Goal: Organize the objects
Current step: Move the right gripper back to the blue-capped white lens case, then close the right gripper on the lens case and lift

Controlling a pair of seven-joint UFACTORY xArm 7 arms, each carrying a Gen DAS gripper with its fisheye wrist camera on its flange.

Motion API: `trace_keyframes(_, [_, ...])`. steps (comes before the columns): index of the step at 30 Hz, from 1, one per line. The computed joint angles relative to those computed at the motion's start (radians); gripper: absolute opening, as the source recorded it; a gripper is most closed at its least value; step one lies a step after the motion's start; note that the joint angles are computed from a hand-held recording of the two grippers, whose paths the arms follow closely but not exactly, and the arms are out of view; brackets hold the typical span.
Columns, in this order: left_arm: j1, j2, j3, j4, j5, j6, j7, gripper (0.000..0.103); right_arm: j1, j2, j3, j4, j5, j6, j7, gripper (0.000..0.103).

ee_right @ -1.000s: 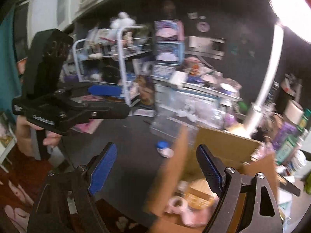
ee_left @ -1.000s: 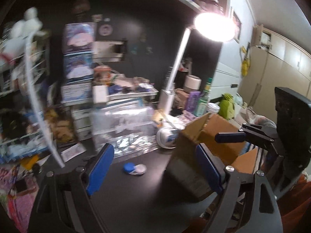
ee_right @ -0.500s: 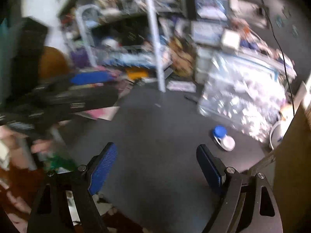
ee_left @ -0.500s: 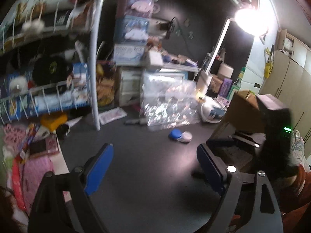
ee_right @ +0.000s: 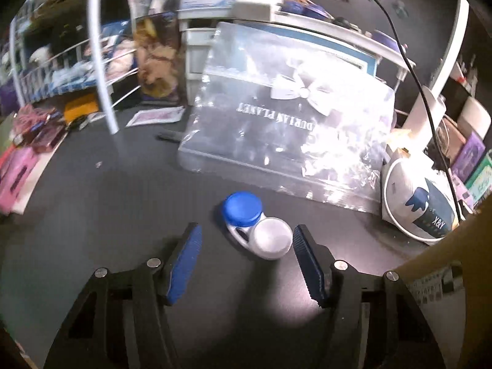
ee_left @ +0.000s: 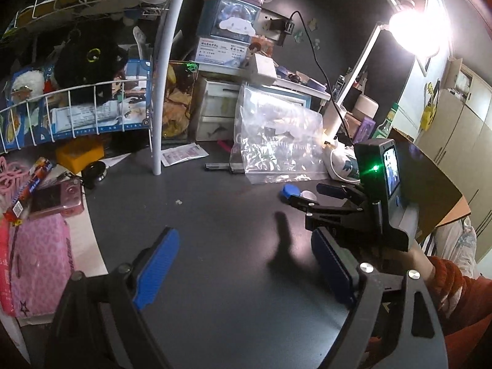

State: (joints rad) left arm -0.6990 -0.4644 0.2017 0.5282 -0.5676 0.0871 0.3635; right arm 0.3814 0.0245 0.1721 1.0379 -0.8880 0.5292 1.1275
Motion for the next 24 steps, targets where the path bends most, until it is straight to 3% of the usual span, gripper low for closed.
trace_keyframes(5, [-0.001,0.008,0.008,0.009,-0.005,0.003,0.007,0.086,-0.003,0.026,-0.005,0.027,0.082,0.003,-0.085,0.059])
trace_keyframes(9, [0.009,0.011,0.000,0.013,-0.006,0.010,0.005,0.086,-0.005,0.021,-0.007,-0.001,0.186,-0.087,-0.184,0.058])
trace_keyframes(15, [0.017,0.000,-0.013,0.007,-0.008,0.014,0.005,0.086,0.012,0.033,-0.009,0.007,0.193,-0.086,-0.205,0.045])
trace_keyframes(17, [0.028,-0.001,-0.022,0.006,-0.002,0.016,-0.003,0.086,0.009,0.040,-0.014,0.007,0.223,-0.095,-0.226,0.030])
trace_keyframes(24, [0.036,-0.003,-0.026,0.007,0.009,0.021,-0.014,0.086,0.014,0.022,-0.016,-0.018,0.219,-0.113,-0.250,0.029])
